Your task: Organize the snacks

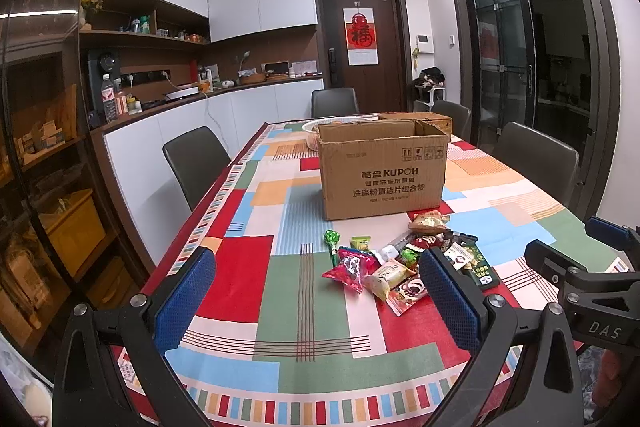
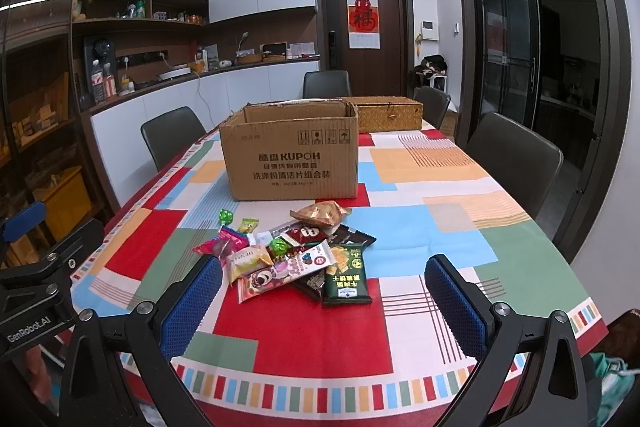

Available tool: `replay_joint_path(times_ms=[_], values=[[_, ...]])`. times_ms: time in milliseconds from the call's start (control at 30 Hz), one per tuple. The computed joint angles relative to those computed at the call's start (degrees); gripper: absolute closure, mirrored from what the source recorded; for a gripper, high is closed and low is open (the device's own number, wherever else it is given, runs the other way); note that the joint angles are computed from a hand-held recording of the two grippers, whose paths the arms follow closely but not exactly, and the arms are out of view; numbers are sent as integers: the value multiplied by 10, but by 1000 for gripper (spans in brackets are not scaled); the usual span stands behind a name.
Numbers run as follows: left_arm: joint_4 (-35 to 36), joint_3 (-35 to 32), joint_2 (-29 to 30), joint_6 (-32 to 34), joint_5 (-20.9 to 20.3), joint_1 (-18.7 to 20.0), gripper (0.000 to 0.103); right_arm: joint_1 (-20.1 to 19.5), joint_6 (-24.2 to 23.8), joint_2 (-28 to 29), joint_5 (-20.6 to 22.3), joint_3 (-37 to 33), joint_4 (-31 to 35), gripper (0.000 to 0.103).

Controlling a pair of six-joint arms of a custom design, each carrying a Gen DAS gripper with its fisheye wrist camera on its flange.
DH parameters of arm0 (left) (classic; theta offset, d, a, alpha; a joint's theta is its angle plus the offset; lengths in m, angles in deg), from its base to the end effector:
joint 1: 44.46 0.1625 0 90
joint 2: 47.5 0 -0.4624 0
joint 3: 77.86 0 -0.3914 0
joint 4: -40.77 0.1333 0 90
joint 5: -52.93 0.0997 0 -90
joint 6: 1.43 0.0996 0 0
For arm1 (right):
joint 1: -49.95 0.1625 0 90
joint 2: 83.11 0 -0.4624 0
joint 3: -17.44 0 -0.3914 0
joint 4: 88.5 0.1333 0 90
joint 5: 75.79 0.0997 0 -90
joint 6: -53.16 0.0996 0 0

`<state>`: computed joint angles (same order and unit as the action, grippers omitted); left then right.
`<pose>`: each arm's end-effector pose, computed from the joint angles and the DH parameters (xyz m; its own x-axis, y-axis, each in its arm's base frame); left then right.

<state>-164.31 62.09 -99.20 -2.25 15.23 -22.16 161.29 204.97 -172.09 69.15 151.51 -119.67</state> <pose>-0.3035 -0.3537 0.1248 -0.5742 0.4254 -0.6995 0.8175 0.3447 -0.4614 0.1633 -0.2756 0.2371 -0.6851 0.3622 0.6321 -0.4665 0.4483 -0.7625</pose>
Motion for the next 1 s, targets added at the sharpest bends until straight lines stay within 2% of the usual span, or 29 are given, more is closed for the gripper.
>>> replay_joint_path(times_ms=[300,467,667,1000], values=[[-3,1,4,2,-6,2,0,-2,3,1,-1,-1,4,0],[7,-5,8,21,-34,14,0,-7,5,5,2,-4,10,0],[-15,-17,32,79,-61,28,0,-29,4,8,-11,-6,19,0],[-37,-59,89,150,-90,65,13,-92,-14,13,-62,-13,29,1]])
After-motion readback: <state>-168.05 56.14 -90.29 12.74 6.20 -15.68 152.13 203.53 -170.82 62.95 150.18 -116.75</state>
